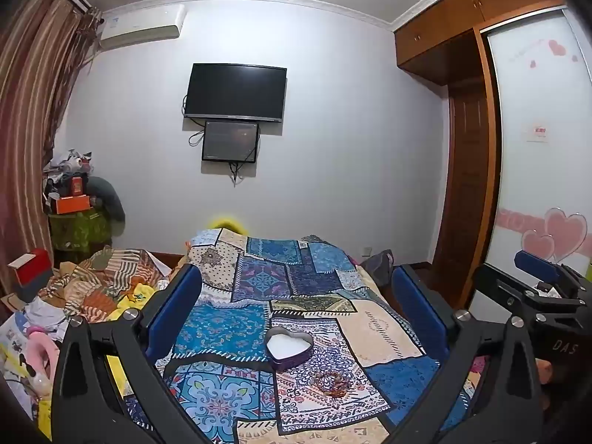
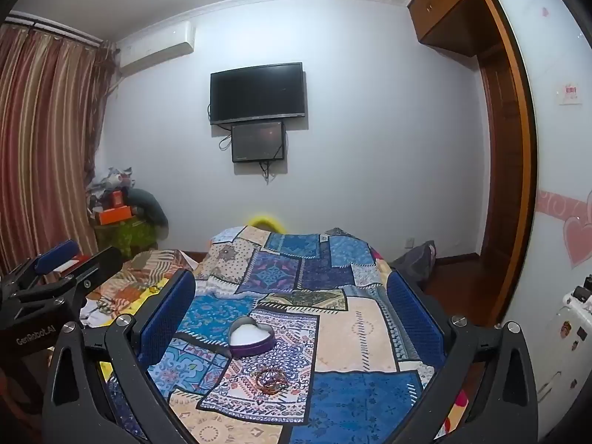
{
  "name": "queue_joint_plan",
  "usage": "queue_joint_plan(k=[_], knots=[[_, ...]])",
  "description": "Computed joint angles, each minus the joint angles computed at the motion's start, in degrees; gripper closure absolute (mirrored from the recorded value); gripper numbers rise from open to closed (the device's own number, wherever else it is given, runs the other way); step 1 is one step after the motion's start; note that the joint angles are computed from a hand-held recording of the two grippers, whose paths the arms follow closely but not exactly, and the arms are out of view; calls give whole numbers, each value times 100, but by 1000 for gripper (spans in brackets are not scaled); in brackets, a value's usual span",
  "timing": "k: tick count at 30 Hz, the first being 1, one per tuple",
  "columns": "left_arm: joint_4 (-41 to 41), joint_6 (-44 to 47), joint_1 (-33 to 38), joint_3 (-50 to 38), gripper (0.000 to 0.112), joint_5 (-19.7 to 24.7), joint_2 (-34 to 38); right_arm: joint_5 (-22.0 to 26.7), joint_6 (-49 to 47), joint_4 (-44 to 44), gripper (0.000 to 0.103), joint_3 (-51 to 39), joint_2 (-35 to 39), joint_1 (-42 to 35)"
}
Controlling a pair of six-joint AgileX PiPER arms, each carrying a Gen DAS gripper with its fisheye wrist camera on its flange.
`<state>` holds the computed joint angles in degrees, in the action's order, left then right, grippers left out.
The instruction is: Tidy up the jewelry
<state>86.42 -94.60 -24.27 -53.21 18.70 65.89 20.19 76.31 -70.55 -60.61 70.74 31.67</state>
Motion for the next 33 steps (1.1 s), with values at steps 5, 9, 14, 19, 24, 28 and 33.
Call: queue_joint_plan(k=[5, 9, 14, 19, 24, 28, 33], knots=[[-393, 387, 136, -20, 9, -199, -23, -14, -238, 242, 0, -25, -3, -27], [-433, 523, -144, -217, 9, 255, 168, 107, 17, -17, 0, 57, -39, 117], [-18, 114, -143, -68, 9, 279, 143, 45, -141, 177, 0, -14, 63, 60], [11, 47, -31, -68, 9, 176, 183, 5, -345, 389, 0, -39, 66, 15], [-92, 137, 43, -122, 9, 133, 241, -25, -634, 667, 0, -87, 65, -46], [-284, 329, 19, -154, 9, 171, 221, -22, -593, 641, 0, -65, 74, -29], [-212, 264, 15, -139, 9, 171, 267, -64, -672, 716, 0, -79, 94, -76]])
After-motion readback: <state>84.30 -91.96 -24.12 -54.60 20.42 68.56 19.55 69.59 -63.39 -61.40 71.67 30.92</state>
